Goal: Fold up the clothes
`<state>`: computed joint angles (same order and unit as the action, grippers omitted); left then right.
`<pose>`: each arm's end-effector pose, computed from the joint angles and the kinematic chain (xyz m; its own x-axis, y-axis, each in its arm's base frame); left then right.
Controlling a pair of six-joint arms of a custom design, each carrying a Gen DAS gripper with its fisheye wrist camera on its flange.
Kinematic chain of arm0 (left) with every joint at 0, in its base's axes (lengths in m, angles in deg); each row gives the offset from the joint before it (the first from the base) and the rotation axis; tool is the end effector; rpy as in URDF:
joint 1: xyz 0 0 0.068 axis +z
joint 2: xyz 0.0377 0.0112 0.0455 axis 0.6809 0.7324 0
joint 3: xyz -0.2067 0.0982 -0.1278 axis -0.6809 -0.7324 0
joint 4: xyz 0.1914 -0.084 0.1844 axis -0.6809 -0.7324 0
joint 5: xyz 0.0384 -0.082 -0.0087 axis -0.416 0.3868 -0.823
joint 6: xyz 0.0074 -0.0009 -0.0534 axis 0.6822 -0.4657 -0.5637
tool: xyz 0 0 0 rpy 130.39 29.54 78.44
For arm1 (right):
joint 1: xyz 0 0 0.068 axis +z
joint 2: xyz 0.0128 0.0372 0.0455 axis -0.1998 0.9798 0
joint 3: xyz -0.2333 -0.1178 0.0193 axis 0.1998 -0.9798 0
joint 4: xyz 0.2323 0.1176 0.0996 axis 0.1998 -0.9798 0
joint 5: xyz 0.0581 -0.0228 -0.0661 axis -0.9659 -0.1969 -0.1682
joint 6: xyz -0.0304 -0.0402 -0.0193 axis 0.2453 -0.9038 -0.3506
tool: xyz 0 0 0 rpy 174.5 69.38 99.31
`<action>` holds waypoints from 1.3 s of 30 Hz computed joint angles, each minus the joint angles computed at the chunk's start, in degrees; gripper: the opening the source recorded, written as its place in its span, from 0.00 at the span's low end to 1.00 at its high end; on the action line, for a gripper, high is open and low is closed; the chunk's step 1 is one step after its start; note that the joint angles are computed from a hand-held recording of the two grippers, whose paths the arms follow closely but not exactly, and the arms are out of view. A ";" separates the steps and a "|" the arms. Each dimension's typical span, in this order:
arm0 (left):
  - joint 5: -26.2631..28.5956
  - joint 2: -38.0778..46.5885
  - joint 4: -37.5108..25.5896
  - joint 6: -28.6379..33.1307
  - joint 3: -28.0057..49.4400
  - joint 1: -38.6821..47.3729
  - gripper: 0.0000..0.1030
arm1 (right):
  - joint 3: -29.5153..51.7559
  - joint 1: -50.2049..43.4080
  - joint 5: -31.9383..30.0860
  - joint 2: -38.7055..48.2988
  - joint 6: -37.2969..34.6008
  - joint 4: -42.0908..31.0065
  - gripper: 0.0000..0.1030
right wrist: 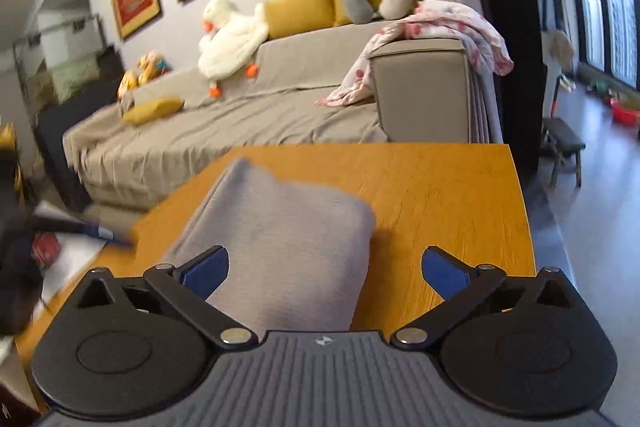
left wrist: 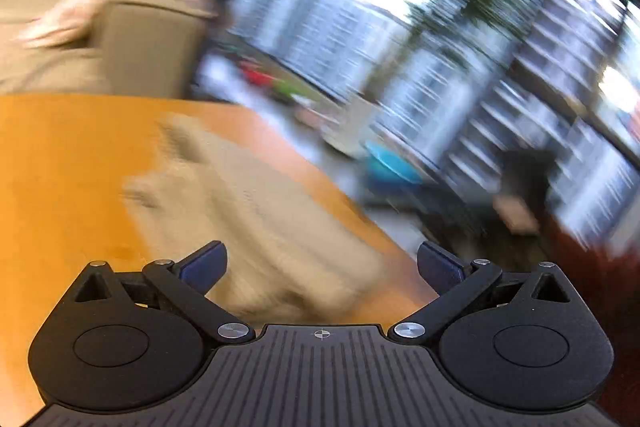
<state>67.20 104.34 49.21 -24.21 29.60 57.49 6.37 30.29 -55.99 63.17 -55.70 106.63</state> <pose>0.2263 0.0269 0.1351 -0.6451 0.0440 -0.7628 0.6115 0.6284 -0.4809 0.1827 0.1525 0.1365 -0.5603 0.0719 -0.8251 -0.2859 0.9182 0.2741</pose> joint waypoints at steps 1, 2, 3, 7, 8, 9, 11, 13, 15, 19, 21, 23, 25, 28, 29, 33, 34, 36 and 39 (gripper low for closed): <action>-0.08 2.46 2.66 -3.85 0.68 0.75 1.00 | -0.31 1.50 0.74 0.09 0.98 -0.41 0.96; -1.03 5.08 4.66 -6.92 1.47 0.46 1.00 | -0.42 2.79 1.09 0.55 2.21 -0.85 0.92; -2.48 7.69 6.31 -9.71 2.36 -0.28 1.00 | 0.48 2.58 -0.99 2.90 4.52 -1.36 0.91; -9.55 13.90 10.09 -13.73 3.20 -6.65 1.00 | 1.26 0.74 -6.01 7.90 5.05 1.15 0.82; -8.93 15.05 10.43 -13.98 3.28 -7.89 1.00 | 1.31 -0.81 -8.12 7.91 3.77 1.69 0.78; -8.20 16.01 11.02 -14.42 3.25 -9.17 1.00 | 2.02 -2.18 -8.99 7.50 2.19 0.64 0.78; -9.46 15.57 15.64 -16.71 1.73 -13.06 1.00 | 3.94 -3.86 -7.10 7.87 -1.69 -0.95 0.78; -9.19 16.51 19.50 -18.98 1.55 -16.10 1.00 | 6.20 -5.25 -4.78 8.36 -3.78 -3.22 0.79; -9.02 17.52 23.22 -22.67 1.23 -19.63 1.00 | 7.92 -6.36 -3.37 8.46 -4.48 -5.19 0.91; -12.33 12.30 24.01 -21.84 -2.60 -20.80 1.00 | 6.63 -4.40 0.17 5.19 -6.64 -4.65 0.99; -16.81 7.24 27.54 -23.97 -6.68 -20.02 1.00 | 4.46 -1.05 5.03 2.90 -10.66 -1.07 1.00; -21.84 2.16 31.26 -26.98 -10.67 -19.28 1.00 | -0.25 2.46 9.20 1.69 -13.96 10.06 1.00; -27.78 -0.24 35.63 -32.65 -12.79 -19.02 1.00 | -2.17 3.61 8.89 3.03 -12.73 16.74 1.00; -35.35 -5.86 33.18 -37.10 -14.64 -20.03 1.00 | -1.20 6.02 7.12 5.69 -13.90 15.09 1.00; -36.95 -6.64 31.91 -37.52 -14.65 -20.81 1.00 | -0.59 7.37 7.37 6.78 -15.49 13.89 1.00; -37.45 -4.28 28.77 -39.08 -11.65 -21.54 1.00 | 4.05 17.38 20.15 16.97 -27.32 12.47 0.99; -36.67 -3.80 28.05 -39.45 -11.01 -21.67 1.00 | 5.31 18.58 23.59 19.55 -28.73 12.97 0.95; -32.92 -6.61 23.79 -36.53 -11.53 -17.04 1.00 | 6.57 19.53 27.93 21.21 -28.71 13.27 0.83; -31.41 -7.78 22.74 -34.32 -12.86 -15.09 1.00 | 5.72 18.56 29.90 18.35 -25.47 13.55 0.84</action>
